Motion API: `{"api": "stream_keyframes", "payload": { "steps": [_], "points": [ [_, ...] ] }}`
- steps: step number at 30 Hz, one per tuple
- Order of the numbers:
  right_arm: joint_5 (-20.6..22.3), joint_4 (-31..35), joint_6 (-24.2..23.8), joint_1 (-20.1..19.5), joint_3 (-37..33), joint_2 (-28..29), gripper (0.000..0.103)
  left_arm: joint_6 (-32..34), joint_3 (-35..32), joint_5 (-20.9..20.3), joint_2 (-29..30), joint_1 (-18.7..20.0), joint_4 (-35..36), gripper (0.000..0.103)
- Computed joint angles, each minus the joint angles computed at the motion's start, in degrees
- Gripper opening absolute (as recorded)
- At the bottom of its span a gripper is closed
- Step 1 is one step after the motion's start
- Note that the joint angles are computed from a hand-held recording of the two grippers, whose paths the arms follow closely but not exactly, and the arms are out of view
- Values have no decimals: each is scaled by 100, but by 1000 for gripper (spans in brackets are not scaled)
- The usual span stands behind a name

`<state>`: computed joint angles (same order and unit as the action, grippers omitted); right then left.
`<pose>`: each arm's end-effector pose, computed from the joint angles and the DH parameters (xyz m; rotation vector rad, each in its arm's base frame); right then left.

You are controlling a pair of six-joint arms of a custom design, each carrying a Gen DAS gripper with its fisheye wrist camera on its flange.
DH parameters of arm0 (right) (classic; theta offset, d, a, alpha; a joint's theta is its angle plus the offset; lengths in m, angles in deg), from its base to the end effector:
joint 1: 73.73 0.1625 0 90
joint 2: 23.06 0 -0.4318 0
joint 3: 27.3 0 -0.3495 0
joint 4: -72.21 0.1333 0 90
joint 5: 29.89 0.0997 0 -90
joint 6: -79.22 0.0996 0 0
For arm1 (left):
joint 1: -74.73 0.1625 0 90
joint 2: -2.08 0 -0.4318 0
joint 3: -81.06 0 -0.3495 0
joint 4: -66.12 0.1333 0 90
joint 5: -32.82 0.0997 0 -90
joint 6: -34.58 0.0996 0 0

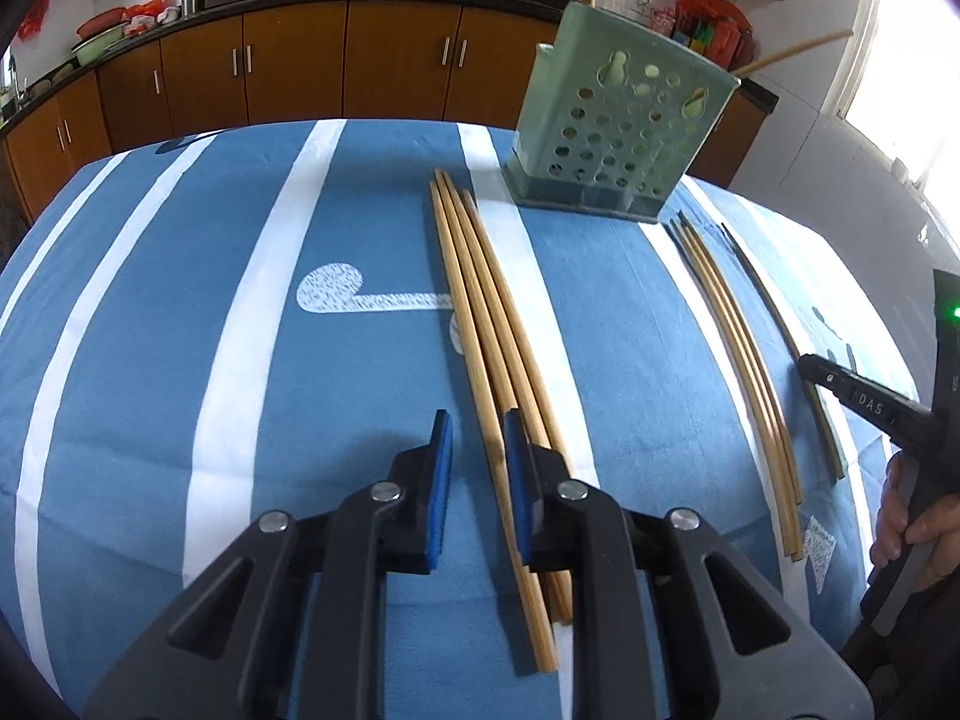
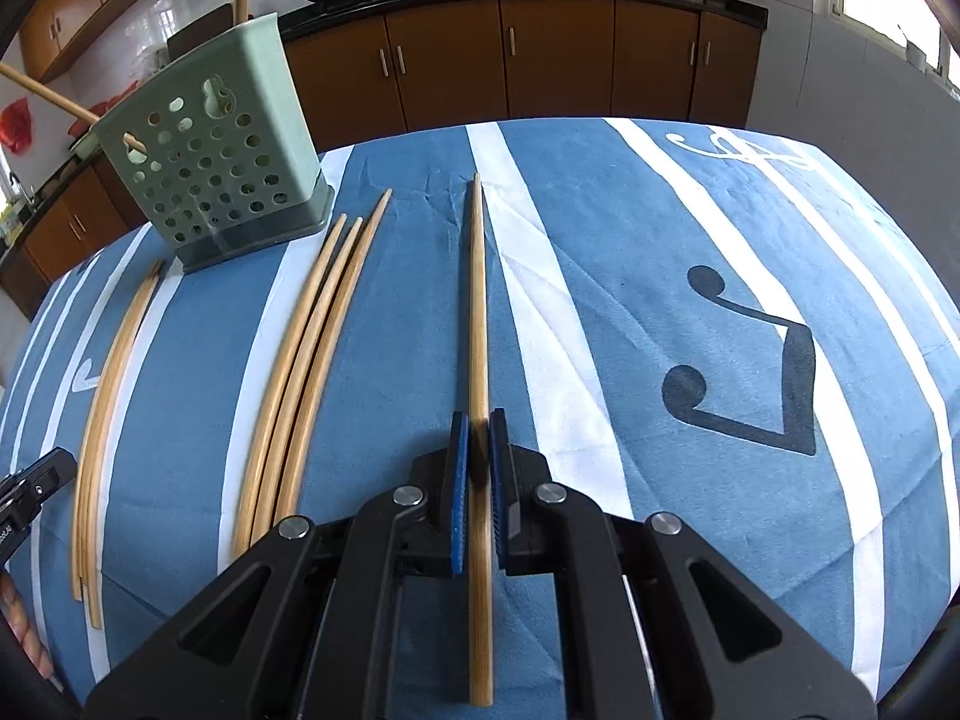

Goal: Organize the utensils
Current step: 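Close the right tool on another chopstick while the left tool grasps one too, then lift both chopsticks and carry them above the green holder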

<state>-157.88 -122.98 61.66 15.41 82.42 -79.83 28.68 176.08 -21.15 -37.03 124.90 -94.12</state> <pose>0.0634 -0.5713 0.2755 -0.0478 -2.2242 0.9409 -0.2674 -0.6201 0.0921 0.6537 2.5052 -0.6265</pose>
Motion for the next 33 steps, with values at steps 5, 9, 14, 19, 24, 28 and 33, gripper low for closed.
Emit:
{"api": "stream_keyframes", "payload": {
  "steps": [5, 9, 14, 19, 24, 28, 33],
  "points": [
    [40, 32, 29, -14, -5, -14, 8, 67, -6, 118, 69, -38, -17, 16],
    [57, 14, 24, -17, 0, -13, 8, -28, -47, 321, 123, -54, 48, 11],
    [39, -20, -16, -3, -7, 7, 8, -38, -89, 474, 191, -71, -22, 9],
    [99, 20, 11, -15, -17, -2, 8, -19, -304, 634, 258, 26, 0, 8],
    [118, -63, -65, -20, -40, 49, 8, -15, -588, 878, 263, 223, 41, 8],
    [154, -62, -155, -20, -152, 122, 8, 173, -747, 747, 252, 372, -1, 8],
    [137, -100, -154, -24, -301, 221, 8, 304, -786, 621, 261, 426, -94, 9]
  ]
}}
